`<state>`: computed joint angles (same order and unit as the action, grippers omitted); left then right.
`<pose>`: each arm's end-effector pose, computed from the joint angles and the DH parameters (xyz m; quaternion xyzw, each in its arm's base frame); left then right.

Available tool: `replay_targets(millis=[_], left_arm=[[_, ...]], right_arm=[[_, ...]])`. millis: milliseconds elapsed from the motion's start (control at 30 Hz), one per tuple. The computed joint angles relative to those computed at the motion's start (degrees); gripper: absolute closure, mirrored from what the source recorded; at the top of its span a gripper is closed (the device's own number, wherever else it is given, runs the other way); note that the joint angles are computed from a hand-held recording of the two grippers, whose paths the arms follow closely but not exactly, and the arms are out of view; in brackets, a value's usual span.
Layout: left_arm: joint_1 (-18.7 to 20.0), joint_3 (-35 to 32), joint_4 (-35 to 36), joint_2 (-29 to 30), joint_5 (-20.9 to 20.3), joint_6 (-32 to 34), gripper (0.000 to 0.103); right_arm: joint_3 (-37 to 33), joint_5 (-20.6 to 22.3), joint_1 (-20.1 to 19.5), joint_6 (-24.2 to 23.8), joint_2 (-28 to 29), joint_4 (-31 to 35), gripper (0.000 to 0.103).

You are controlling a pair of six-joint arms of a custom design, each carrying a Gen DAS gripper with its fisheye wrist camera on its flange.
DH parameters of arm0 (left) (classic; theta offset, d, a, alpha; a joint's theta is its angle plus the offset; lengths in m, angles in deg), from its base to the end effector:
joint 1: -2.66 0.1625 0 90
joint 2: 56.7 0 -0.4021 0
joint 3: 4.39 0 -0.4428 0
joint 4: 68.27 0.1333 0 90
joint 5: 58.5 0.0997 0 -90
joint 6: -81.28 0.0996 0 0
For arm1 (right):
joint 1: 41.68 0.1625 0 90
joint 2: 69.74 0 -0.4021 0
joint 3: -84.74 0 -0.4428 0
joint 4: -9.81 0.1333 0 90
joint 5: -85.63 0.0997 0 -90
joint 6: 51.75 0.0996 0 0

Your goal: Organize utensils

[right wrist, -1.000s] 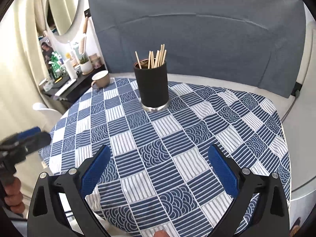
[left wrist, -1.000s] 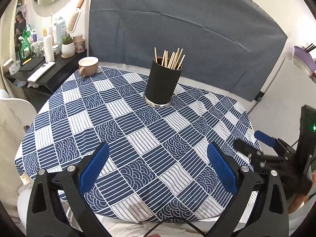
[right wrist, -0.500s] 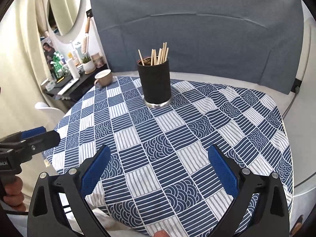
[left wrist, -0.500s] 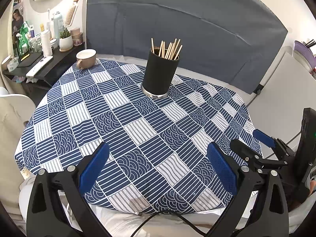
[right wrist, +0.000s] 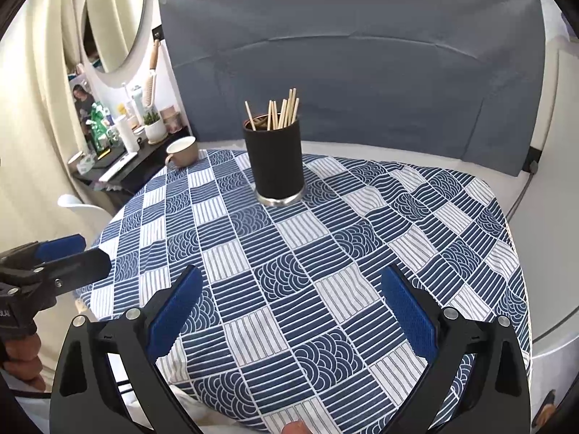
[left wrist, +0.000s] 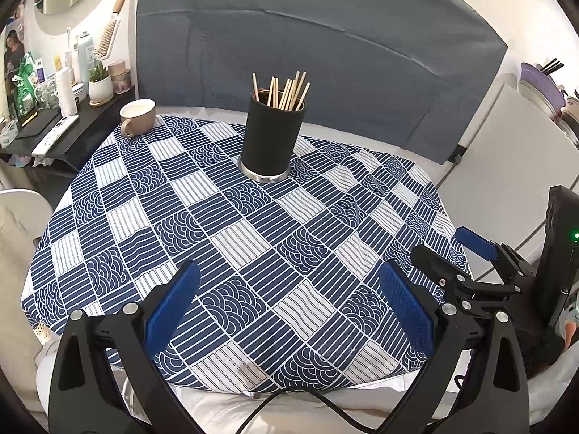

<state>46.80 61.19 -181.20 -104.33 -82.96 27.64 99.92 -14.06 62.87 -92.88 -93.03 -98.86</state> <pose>-0.4146 -0.7145 0.2907 -0.0805 0.8365 -0.4363 0.3215 0.3492 -0.8815 0.3412 0.4354 -0.8663 0.2057 0.1330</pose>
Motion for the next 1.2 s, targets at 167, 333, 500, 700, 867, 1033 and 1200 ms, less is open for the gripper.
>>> replay_targets(millis=[167,333,500,700,867,1033,1200], left_arm=[[0.16,-0.11,-1.83,0.16,-1.17,2.55,0.006],[0.54,0.9,-4.35,-0.17,-3.16,4.51,0.006],[0.54,1.16,-4.59,-0.25,-2.91,4.63,0.006],[0.84,0.38,-5.44,0.28,-3.88,6.8,0.006],[0.68,0.8,-6.42,0.17,-2.81,7.09,0.006],[0.84,0.83,-6.95,0.17,-3.12,7.2,0.006],[0.92,0.59,-7.29,0.41,-3.15,7.58,0.006]], right_arm=[[1.6,0.07,0.09,0.04,-0.84,-1.5,0.008],[4.63,0.4,-0.03,0.52,-2.44,-3.57,0.008],[3.32,0.12,-0.16,1.53,-1.78,-2.97,0.008],[5.07,-0.4,-0.14,1.65,-2.67,-4.38,0.008],[5.66,-0.28,-0.13,1.77,-3.0,-5.23,0.008],[4.78,-0.34,-0.15,2.11,-2.49,-5.54,0.008],[2.32,-0.3,-0.23,2.14,-1.14,-4.56,0.008]])
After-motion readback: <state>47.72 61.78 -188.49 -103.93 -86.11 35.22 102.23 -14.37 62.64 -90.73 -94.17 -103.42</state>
